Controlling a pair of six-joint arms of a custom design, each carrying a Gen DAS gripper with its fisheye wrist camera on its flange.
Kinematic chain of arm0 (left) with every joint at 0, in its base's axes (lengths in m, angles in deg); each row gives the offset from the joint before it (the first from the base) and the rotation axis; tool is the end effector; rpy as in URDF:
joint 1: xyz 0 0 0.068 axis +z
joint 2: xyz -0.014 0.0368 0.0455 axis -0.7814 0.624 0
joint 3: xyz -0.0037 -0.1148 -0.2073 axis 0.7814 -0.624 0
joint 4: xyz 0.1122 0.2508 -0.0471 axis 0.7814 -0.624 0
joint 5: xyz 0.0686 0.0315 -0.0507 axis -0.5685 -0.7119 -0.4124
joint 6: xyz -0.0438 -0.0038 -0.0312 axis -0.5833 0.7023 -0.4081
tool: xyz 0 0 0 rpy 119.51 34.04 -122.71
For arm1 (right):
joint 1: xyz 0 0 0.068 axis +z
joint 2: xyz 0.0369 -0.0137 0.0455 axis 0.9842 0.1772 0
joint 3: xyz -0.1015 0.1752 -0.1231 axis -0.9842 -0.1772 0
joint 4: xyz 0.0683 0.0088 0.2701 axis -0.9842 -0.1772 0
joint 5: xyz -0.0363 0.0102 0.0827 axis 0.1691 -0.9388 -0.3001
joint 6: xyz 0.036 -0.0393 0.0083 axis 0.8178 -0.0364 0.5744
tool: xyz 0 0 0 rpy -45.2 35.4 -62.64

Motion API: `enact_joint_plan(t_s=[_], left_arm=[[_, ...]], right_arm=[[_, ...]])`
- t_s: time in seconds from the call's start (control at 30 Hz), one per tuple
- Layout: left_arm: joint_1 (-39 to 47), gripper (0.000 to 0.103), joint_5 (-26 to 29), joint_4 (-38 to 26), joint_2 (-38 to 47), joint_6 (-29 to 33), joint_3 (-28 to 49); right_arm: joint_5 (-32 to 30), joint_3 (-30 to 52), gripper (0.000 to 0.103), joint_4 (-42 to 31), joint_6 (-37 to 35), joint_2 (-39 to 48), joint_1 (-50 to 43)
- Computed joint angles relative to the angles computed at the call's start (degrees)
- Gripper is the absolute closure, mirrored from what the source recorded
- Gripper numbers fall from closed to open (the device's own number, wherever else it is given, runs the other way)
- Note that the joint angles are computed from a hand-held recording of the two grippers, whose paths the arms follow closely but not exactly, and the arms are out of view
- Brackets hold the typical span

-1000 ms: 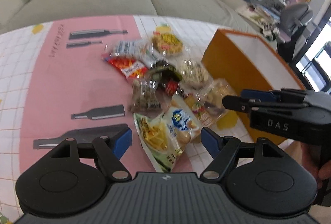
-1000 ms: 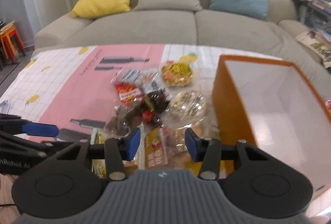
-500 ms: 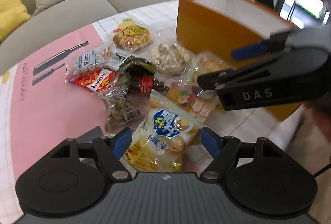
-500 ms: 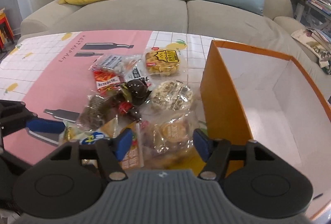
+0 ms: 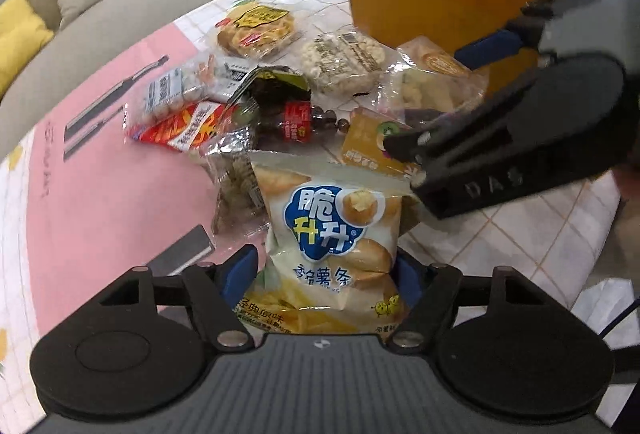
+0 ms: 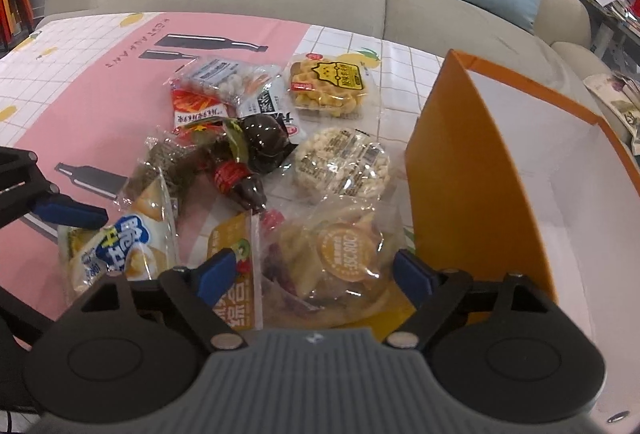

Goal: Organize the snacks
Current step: 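Grasp the blue-and-yellow chip bag with the left tool while the right tool grasps a cookie pack, then carry the chip bag with the left tool while the right tool carries the cookie pack into the box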

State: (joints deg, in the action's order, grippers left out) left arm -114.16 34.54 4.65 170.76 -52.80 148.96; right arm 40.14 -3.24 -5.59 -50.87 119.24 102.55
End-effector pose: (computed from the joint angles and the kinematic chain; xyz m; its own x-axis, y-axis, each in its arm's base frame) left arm 0.1619 -0.2769 0.0860 -0.8745 -0.0178 -0.4848 -0.0751 0.9923 0.0990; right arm 0.2673 0.1206 0.1022 -0.4490 -0.6738 -0.5868 -0.7871 0.6091 -0.0971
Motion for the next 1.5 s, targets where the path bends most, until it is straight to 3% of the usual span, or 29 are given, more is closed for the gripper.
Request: enact_joint_plan(t_s=[0.2,0.27,0.33,0.37,0.53,0.73,1.0,1.2,1.5], left_arm=[[-0.2,0.03,0.9,-1.6,-0.4,-4.7,0.3],[-0.3,0.031,1.4,-2.3,-1.1,-7.3,-0.1],[-0.3,0.033,1.8,-1.7,-2.8,-9.8,-1.6],[-0.3,0.033,2.1,-0.9,-4.0,-11.0,-2.7],[-1.0,0.04,2.2,-0.3,-6.8,-15.2,-4.5],[-2.9,0.044,1.4,-0.5,-10.6,-21.9,-6.5],[-5.8,0.046,-1.2,-9.0,-14.0,-29.3,-1.6],[-5.9,0.046,-3.8,-13.4,-14.0,-27.3,6.3],[-0.2,0.046,-2.2,-10.0,-9.0,-10.7,21.1]], right_arm=[[4.6,-2.0,0.011,5.5,-0.6,1.8,2.2],[6.1,-2.6,0.014,7.1,-1.1,2.2,2.9],[8.7,-3.8,0.026,8.9,-1.7,1.8,3.6],[9.2,-4.0,0.028,8.9,-2.0,1.4,3.7],[5.0,-3.9,0.034,2.5,-0.7,-2.5,1.3],[1.4,-5.6,0.035,-4.2,-0.4,-9.0,-0.3],[-7.4,-0.4,0.035,-18.8,-1.5,-15.1,-5.8],[-15.3,6.3,0.035,-30.3,-6.2,-18.3,-12.1],[-20.2,23.9,0.035,-43.9,-18.9,-12.4,-23.4]])
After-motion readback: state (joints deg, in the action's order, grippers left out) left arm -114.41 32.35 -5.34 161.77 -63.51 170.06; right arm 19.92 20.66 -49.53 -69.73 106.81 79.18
